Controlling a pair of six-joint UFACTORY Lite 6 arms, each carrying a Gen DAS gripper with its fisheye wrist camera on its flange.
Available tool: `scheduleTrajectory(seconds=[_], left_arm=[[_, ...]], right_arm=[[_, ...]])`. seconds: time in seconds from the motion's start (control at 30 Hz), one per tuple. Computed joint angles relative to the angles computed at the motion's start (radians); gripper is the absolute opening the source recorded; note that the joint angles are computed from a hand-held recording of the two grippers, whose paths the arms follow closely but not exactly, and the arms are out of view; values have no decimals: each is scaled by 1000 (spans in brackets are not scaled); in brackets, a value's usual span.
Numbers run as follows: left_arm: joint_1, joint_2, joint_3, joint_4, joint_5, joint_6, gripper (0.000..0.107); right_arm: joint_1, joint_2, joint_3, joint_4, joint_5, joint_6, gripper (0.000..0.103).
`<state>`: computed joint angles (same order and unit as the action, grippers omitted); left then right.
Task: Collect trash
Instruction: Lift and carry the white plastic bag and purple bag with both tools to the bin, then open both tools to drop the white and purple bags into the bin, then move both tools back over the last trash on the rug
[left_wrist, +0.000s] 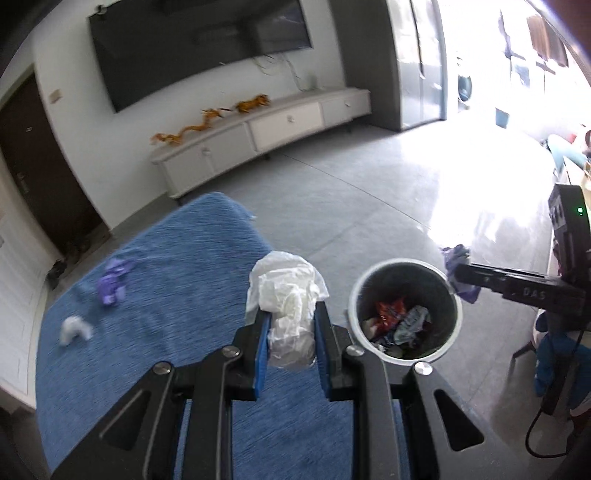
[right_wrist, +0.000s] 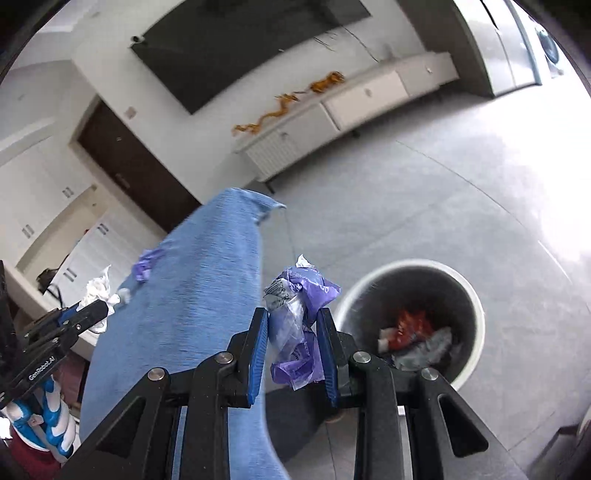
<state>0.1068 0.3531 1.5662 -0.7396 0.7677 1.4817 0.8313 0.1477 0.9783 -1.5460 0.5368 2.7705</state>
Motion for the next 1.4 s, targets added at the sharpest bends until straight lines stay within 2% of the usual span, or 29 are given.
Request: scheduleTrajectory(seconds=[0.17, 0.33, 0.43, 0.5, 0.57, 0.63, 0.77, 1.0, 1.1, 1.27, 1.4], left_arm=[[-150, 88, 22, 108, -45, -139, 23], [-259, 223, 133, 179, -6, -270, 23], [-309, 330, 249, 204, 61, -362, 26], [-332, 386, 316, 208, 101, -401, 32], [-348, 425, 361, 196, 127, -424, 44], [-354, 449, 393, 184, 148, -437, 48], [-353, 467, 427, 170, 177, -458, 51], [-245, 289, 219, 40, 73, -279, 51], [-161, 235, 182, -15, 68, -216, 51], [-14, 208, 232, -40, 80, -181, 52], [99, 207, 287, -52, 103, -162, 52]], right_arm=[[-72, 8, -87, -123, -70, 169, 26], [-159, 43, -114, -246, -136, 279, 26], [-205, 73, -108, -303, -175, 314, 28], [-223, 101, -96, -271, -186, 278, 28], [-234, 118, -87, -224, -191, 233, 32], [-236, 124, -89, -174, -187, 194, 40], [-228, 115, -110, -110, -180, 156, 42], [-174, 52, -132, 68, -122, 25, 42], [-137, 29, -108, 168, -75, -76, 42], [-64, 41, 24, 362, 39, -316, 42], [-10, 79, 165, 452, 141, -467, 42]])
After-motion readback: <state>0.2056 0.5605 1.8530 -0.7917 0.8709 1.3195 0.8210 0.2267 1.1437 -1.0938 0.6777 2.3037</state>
